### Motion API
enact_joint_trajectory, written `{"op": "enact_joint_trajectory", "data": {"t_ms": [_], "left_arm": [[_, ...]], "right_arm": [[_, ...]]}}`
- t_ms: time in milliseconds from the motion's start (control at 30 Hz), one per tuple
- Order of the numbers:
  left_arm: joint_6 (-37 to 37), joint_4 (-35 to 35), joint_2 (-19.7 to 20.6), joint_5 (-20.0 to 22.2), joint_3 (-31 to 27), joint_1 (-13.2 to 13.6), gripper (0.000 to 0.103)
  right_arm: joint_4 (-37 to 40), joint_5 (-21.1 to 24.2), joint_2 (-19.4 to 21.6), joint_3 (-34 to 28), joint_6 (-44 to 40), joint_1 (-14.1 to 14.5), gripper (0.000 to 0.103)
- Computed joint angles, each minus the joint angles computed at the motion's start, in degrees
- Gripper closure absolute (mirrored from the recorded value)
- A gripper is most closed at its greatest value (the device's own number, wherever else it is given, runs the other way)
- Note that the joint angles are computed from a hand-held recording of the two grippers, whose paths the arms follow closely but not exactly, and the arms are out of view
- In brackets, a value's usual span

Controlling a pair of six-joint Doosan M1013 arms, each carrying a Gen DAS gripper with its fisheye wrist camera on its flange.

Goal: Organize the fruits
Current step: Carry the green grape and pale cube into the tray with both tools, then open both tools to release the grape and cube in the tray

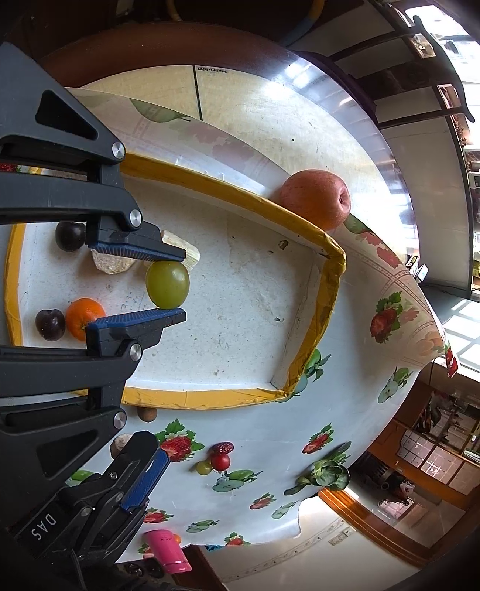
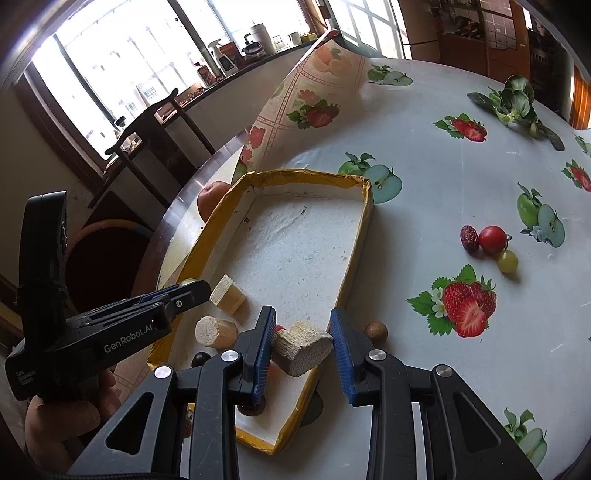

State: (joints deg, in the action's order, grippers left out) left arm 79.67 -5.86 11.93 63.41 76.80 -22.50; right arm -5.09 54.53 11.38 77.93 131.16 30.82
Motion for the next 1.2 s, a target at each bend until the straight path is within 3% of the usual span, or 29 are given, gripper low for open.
{"op": "enact_joint_trajectory", "data": {"t_ms": [433,1033,1067,1100,1167,1200], "left_arm": [[-0.2,1.0,4.3,1.3,-3.6,-0.1,0.081],[-2.5,4.0,6.9,4.1,-4.5,-1.0,0.08],[-2.6,4.1,7.0,4.2,-4.6,-1.0,0.076],[-3.0,4.5,7.1,4.7,-4.7,-1.1,0.061],[-4.0,6.4,6.8,4.6,-4.6,-1.5,0.043],[-4.2,6.9,6.5,3.9,-4.3,-1.5,0.042]], "right_arm": [[4.1,1.1,5.2,-3.7,-7.9,-0.3,0.072],[4.7,3.6,8.5,-5.1,-12.7,-0.4,0.07],[5.0,3.6,8.6,-5.3,-12.8,-0.4,0.068],[5.1,3.6,8.6,-5.3,-12.8,-0.4,0.066],[5.1,3.5,8.4,-5.2,-12.7,-0.4,0.06],[5.1,3.3,8.1,-5.0,-12.6,-0.4,0.055]]}}
